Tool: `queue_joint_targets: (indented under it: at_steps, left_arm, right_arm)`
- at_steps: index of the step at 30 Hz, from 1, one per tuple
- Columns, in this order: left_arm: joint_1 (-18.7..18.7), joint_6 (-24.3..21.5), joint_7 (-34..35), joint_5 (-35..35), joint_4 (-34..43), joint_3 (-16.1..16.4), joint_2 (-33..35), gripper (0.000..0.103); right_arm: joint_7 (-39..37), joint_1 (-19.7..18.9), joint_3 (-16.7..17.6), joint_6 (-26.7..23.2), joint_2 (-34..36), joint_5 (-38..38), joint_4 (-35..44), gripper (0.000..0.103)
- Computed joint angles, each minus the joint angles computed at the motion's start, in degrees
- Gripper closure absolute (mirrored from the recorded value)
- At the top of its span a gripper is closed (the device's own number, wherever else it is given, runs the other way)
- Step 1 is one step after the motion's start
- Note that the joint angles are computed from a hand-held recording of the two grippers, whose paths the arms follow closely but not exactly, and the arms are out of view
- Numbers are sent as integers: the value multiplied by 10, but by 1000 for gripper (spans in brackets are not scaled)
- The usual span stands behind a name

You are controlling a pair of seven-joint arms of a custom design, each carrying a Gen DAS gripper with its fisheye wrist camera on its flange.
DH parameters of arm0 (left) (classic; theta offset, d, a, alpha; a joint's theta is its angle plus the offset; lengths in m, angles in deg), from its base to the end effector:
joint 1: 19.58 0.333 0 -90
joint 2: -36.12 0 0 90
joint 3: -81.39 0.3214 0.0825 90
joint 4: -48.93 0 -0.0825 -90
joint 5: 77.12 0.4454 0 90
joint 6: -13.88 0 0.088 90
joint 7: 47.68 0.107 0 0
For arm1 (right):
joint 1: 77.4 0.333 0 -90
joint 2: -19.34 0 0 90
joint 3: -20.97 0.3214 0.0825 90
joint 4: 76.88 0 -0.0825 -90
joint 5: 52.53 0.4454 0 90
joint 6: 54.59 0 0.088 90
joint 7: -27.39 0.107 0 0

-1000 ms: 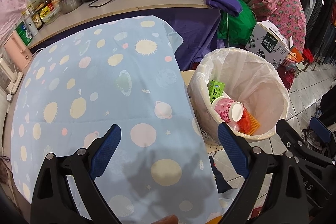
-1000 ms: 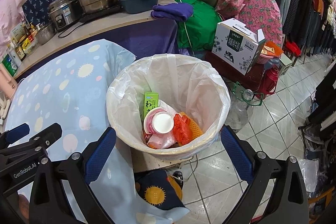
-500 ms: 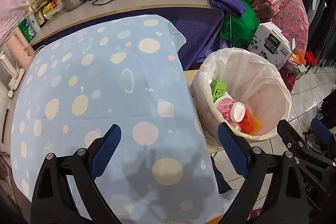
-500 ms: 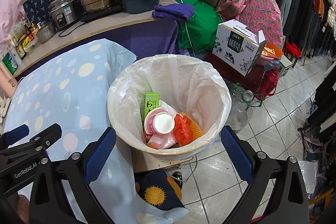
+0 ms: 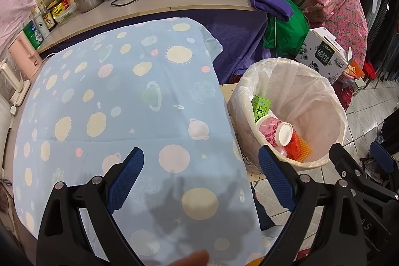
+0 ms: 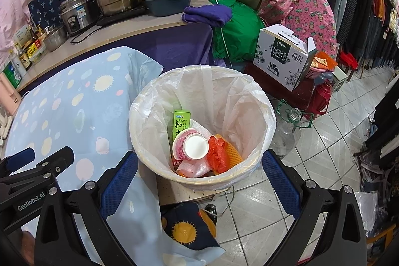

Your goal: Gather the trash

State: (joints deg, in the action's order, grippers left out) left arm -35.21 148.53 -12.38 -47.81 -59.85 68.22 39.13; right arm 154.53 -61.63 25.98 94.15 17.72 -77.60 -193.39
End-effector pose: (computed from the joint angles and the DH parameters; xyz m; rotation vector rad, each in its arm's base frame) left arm 0.5885 -0.3131 0.4990 -2.0278 1.7179 -0.5020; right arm 0.5991 0.2367 0.5024 -1.8610 1.8192 -0.6473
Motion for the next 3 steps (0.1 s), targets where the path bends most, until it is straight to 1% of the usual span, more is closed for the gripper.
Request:
queue_joint_targets:
  at_steps: [3]
  left_arm:
    - [2,4,5,-8,-3,1,-2,14]
  right_arm:
    - [0,0,0,1,1,-1,1,7]
